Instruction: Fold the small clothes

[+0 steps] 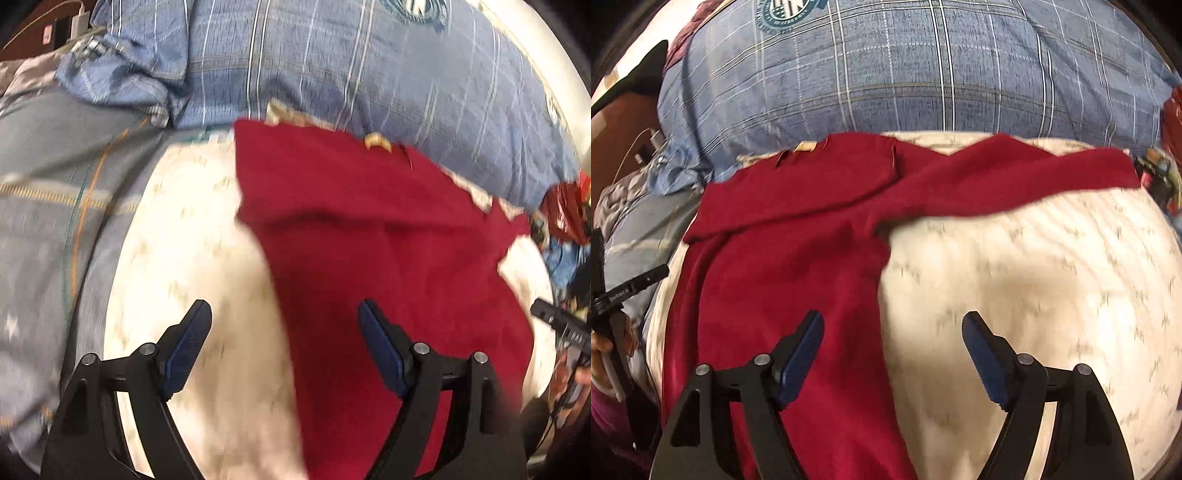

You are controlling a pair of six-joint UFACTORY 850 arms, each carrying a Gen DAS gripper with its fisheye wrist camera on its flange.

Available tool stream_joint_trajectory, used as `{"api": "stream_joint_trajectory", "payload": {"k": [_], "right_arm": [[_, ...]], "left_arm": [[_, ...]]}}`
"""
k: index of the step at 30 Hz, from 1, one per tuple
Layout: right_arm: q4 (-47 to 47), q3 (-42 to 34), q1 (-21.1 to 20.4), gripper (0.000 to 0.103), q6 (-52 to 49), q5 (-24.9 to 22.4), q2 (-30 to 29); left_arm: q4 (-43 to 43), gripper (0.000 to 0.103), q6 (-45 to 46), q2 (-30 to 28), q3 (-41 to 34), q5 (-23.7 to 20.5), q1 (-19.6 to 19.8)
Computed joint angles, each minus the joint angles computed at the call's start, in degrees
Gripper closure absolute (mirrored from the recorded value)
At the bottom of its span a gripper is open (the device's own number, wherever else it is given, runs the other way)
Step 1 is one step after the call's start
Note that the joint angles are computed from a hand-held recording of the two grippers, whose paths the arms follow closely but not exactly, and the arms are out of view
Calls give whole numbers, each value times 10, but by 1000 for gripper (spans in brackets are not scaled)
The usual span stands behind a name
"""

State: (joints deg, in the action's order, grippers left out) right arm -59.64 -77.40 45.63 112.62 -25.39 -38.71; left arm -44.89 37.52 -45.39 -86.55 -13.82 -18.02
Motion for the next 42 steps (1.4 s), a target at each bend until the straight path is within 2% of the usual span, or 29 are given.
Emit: {"api": "stream_joint_trajectory", "payload": {"k": [6,8,10,11,12,13,14,15,18,22,25,27,28,29,31,34,36,38,42], "right_arm": [[63,23,24,24,-72,-11,5],[50,39,27,24,-42,5,8],[7,58,26,26,29,40,8],[-18,60,27,33,63,41,4],[-52,57,33,44,97,19,0],[-75,54,38,79,108,5,-2],[-98,52,38,96,112,16,-1],[-96,50,39,96,102,22,1],[-41,38,57,96,4,-30,7],[-21,88,58,96,24,-19,40],[-5,97,52,95,34,11,36],[-29,110,47,87,85,32,44],[-57,120,46,74,128,39,52],[-88,130,45,53,172,44,59],[-137,143,49,41,234,35,68],[-137,147,51,41,232,46,69],[-113,141,52,42,203,53,64],[-78,129,55,43,162,32,59],[-115,128,49,40,207,-20,74]], "left_arm": [[-32,21,49,55,109,-7,5],[-34,21,50,65,130,-10,5],[-79,21,92,73,150,-1,3],[-98,21,113,77,158,7,1],[-92,21,113,79,162,15,-2],[-62,21,91,79,163,20,-5],[-24,21,59,80,163,20,-7],[-3,21,41,81,162,16,-8],[-50,21,89,93,172,-2,-2],[-151,21,173,113,199,-11,5],[-138,21,167,113,202,-26,1],[-93,21,138,114,203,-27,-7],[-70,21,121,114,204,-24,-11],[-61,21,114,115,207,-22,-14],[-62,21,108,113,208,-35,-16],[-84,21,119,103,203,-65,-17],[-74,22,117,106,209,-43,-27],[-15,22,80,105,201,-41,-35],[25,22,49,114,190,-35,-30]]}}
